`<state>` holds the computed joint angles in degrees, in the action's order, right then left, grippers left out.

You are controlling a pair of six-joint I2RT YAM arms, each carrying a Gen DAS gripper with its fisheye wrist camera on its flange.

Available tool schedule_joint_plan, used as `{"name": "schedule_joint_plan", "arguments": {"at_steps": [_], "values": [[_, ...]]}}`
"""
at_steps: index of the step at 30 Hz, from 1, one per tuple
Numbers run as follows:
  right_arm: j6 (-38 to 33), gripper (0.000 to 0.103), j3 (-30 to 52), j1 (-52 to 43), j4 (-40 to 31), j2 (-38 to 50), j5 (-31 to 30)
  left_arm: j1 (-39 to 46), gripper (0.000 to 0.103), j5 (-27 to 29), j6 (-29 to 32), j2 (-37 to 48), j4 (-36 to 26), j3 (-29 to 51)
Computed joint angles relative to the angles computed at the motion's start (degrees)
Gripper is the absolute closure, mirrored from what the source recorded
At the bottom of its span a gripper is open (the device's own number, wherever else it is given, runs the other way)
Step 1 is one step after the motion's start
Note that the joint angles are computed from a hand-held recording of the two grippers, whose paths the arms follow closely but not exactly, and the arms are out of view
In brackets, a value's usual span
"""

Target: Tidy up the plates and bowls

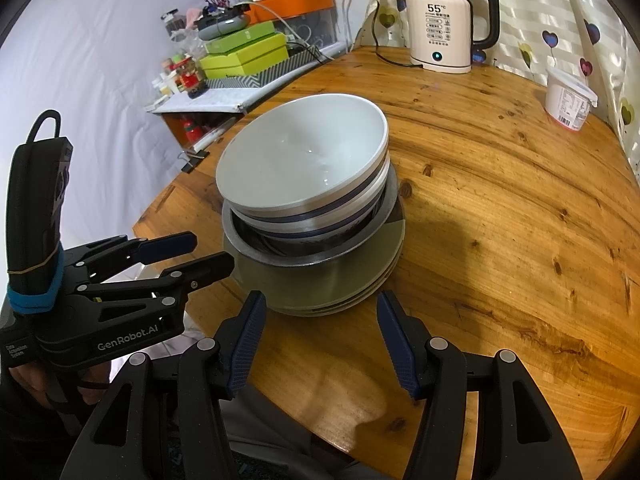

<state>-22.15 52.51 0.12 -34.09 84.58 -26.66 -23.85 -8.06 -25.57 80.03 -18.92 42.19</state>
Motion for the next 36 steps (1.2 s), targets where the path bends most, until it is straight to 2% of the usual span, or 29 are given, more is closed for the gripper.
{"name": "schedule_joint_plan", "arguments": {"at_steps": [36], "values": [[-0.5,0.045,0.2,-0.4,-0.5,-0.2,-0.2,-0.2,0.05,-0.1,0.0,0.1,-0.7,0.1]]}}
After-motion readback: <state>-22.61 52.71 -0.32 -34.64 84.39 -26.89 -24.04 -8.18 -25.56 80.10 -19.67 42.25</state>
